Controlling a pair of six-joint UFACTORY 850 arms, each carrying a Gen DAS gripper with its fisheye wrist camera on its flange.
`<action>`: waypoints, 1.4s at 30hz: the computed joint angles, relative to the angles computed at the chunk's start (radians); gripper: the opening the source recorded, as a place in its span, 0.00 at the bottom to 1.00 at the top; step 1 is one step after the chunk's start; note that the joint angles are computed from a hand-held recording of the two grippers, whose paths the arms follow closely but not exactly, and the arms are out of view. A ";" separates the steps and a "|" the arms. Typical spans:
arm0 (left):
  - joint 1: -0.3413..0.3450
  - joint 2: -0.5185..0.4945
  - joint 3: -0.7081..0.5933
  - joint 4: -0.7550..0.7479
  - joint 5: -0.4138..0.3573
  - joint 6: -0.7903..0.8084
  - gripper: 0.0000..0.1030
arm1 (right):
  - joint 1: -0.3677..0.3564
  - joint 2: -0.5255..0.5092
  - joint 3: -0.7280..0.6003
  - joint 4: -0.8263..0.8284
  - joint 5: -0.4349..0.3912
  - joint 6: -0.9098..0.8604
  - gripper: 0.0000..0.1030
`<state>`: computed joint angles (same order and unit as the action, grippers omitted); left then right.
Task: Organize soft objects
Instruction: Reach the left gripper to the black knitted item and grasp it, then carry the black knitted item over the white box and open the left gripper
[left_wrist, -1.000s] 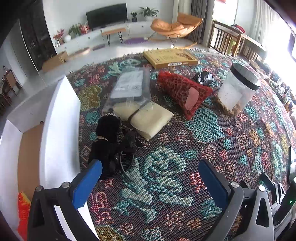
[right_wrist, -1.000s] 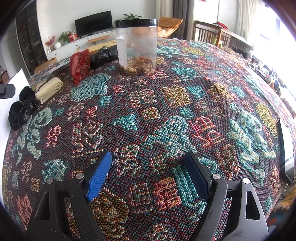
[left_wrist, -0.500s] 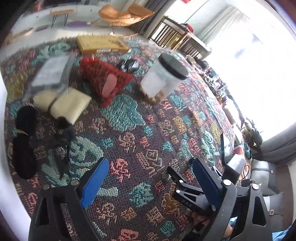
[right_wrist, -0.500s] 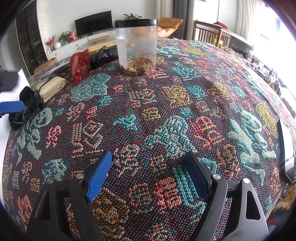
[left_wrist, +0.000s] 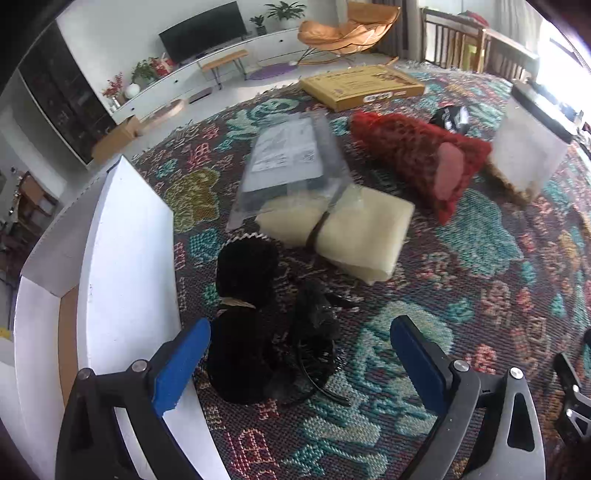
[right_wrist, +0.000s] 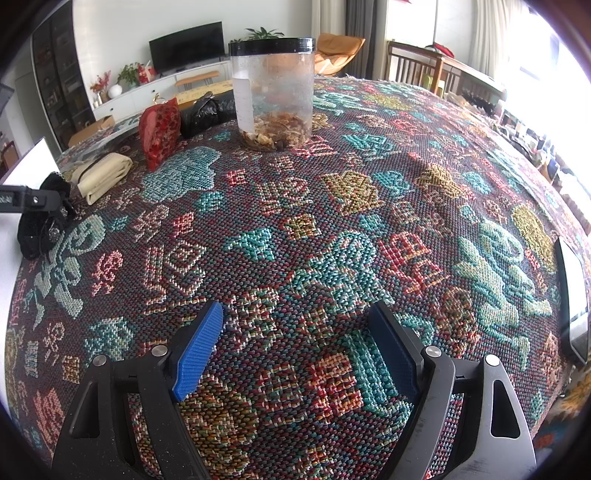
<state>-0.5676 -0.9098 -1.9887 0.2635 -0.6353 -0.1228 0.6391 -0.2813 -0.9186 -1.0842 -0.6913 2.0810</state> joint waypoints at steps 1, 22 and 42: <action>0.005 -0.033 -0.042 -0.021 -0.039 0.001 0.95 | 0.000 0.000 0.000 0.000 0.000 0.000 0.82; -0.035 0.099 0.097 -1.021 -0.214 0.892 0.97 | 0.004 0.005 -0.003 0.006 -0.003 -0.003 0.82; -0.006 0.126 0.197 -0.379 0.066 0.181 0.97 | 0.004 0.004 -0.004 0.005 -0.002 -0.002 0.82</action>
<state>-0.5732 -0.7833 -1.7913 -0.1157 -0.5697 0.0584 0.6430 -0.2776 -0.9226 -1.0794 -0.6936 2.0795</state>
